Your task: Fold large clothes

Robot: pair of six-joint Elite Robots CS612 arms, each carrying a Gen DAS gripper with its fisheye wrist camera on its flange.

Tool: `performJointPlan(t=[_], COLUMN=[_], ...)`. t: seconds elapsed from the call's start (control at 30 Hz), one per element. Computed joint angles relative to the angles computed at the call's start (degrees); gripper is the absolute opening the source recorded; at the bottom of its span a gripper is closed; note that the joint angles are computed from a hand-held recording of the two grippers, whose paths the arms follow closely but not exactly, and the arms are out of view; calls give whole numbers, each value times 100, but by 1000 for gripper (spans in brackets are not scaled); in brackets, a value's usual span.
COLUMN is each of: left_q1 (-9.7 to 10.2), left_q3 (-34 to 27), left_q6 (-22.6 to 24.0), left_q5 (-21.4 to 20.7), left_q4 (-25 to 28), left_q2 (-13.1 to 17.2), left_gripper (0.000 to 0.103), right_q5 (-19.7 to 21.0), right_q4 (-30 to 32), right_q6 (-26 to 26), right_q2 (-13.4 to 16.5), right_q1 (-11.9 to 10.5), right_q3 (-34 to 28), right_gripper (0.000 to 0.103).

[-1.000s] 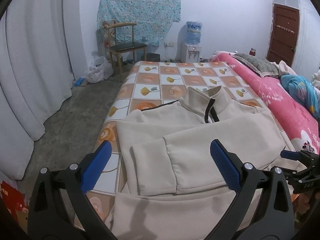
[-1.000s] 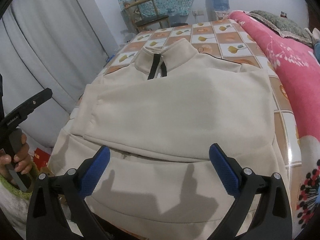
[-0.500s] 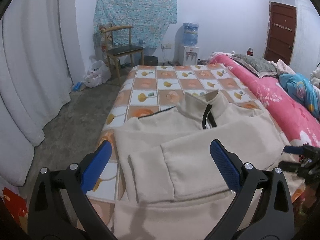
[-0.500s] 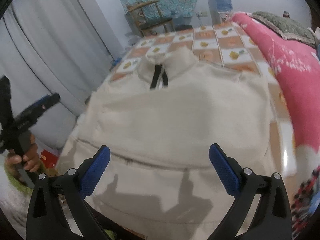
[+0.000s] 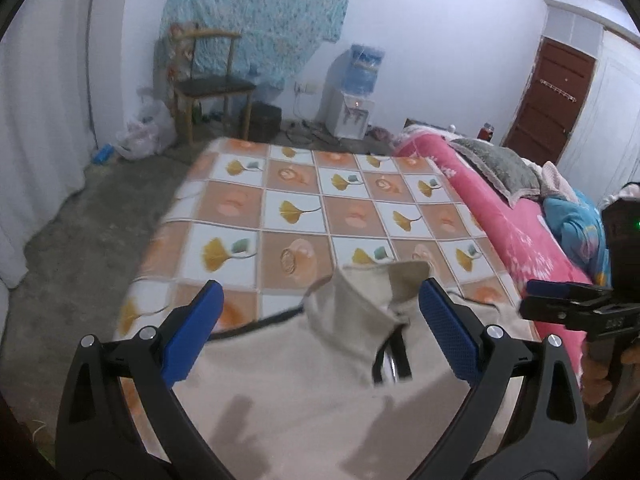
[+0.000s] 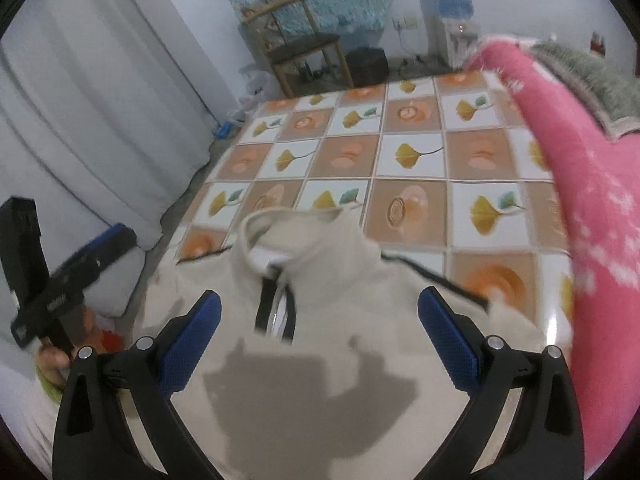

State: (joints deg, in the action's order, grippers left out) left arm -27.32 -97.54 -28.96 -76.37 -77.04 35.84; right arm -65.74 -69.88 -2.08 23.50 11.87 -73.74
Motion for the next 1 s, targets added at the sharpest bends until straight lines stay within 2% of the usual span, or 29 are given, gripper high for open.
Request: performJointPlan(t=[0.07, 0.17, 0.23, 0.33, 0.4, 0.43, 0.5, 0.6, 0.9, 1.0], left_q1=[95, 201, 208, 209, 217, 220, 205, 146, -115, -226], left_q3=[415, 901, 1056, 1258, 1309, 1320, 1296, 1206, 439, 73], left_q6=[-92, -277, -222, -54, -32, -9, 109, 338, 923, 1116], left_q5=[-181, -540, -549, -618, -722, -784, -793, -640, -502, -492], left_q4=[-55, -79, -56, -49, -37, -10, 16, 57, 202, 342], left_q2=[-106, -227, -243, -275, -279, -280, -271, -268, -134, -20], left_gripper=[81, 73, 69, 59, 40, 34, 14, 5, 4, 4], right_q5=[-78, -100, -174, -80, 64, 161, 305, 355, -16, -304], right_q4=[-253, -497, -593, -613, -549, -494, -445, -370, 33, 124], right_q6=[194, 381, 417, 467, 480, 452, 338, 84, -578, -858], right_q2=[-200, -414, -532, -664, -682, -672, -613, -513, -112, 81], right_q1=[29, 49, 68, 65, 46, 33, 16, 15, 52, 93], right_q3=[646, 1384, 1764, 2216, 2310, 2299, 2156, 1804, 439, -91], right_gripper=[92, 86, 82, 72, 57, 53, 34, 15, 12, 12])
